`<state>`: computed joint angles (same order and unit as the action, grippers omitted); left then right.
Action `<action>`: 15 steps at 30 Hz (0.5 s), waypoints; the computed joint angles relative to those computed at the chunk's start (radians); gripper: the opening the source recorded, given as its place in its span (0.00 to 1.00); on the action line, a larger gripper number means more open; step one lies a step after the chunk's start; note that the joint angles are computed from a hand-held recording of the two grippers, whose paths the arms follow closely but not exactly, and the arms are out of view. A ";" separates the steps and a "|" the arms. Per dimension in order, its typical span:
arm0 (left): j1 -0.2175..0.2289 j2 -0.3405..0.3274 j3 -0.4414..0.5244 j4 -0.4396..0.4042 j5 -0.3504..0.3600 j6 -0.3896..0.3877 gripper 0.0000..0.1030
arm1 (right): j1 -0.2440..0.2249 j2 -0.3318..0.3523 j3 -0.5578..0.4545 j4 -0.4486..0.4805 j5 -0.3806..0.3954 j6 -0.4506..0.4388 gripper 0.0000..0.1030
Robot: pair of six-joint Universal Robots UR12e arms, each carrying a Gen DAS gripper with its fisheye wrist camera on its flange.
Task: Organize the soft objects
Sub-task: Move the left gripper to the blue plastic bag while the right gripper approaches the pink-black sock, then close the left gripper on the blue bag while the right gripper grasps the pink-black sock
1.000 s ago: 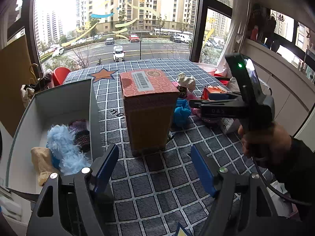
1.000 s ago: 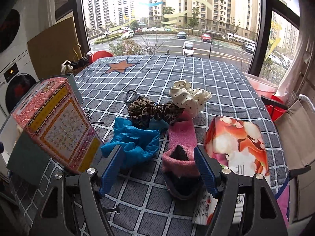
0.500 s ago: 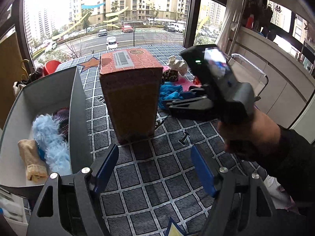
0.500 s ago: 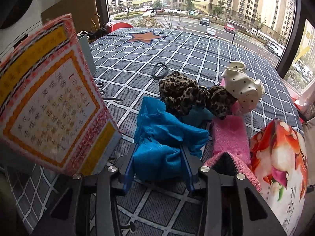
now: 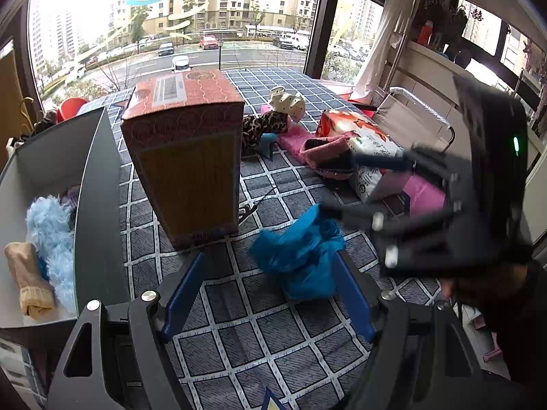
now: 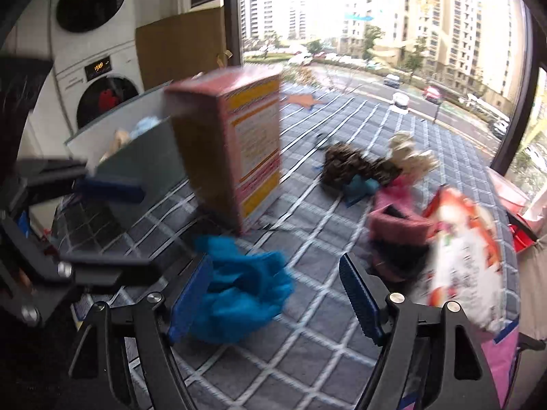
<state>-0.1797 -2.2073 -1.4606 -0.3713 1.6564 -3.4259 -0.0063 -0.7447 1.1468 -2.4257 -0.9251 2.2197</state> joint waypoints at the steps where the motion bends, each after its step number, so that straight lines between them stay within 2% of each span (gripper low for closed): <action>1: 0.000 -0.001 0.001 -0.007 0.000 -0.002 0.76 | -0.001 0.010 -0.011 -0.058 -0.008 0.039 0.75; 3: 0.000 0.000 0.000 -0.018 0.002 -0.004 0.76 | 0.010 0.034 -0.045 -0.127 -0.060 0.067 0.75; 6: -0.001 -0.001 0.001 -0.034 0.006 -0.002 0.76 | 0.040 0.063 -0.092 -0.168 -0.186 0.010 0.75; 8: -0.001 0.000 -0.001 -0.044 0.008 -0.001 0.76 | 0.070 0.090 -0.121 -0.208 -0.308 -0.045 0.75; 9: -0.001 0.001 -0.002 -0.045 0.007 -0.001 0.76 | 0.078 0.100 -0.135 -0.209 -0.343 -0.058 0.69; 11: 0.000 0.000 -0.004 -0.046 0.003 -0.002 0.76 | 0.095 0.124 -0.185 -0.131 -0.405 -0.068 0.55; 12: 0.000 0.000 -0.004 -0.047 0.001 -0.002 0.76 | 0.103 0.141 -0.214 -0.078 -0.439 -0.067 0.40; 13: 0.000 0.000 -0.004 -0.046 0.000 -0.001 0.76 | 0.109 0.150 -0.227 -0.055 -0.466 -0.069 0.17; 14: -0.001 0.001 -0.005 -0.046 -0.001 0.001 0.76 | 0.107 0.154 -0.231 -0.045 -0.479 -0.064 0.08; 15: -0.002 0.001 -0.006 -0.048 -0.002 0.003 0.76 | 0.105 0.152 -0.228 -0.039 -0.473 -0.047 0.07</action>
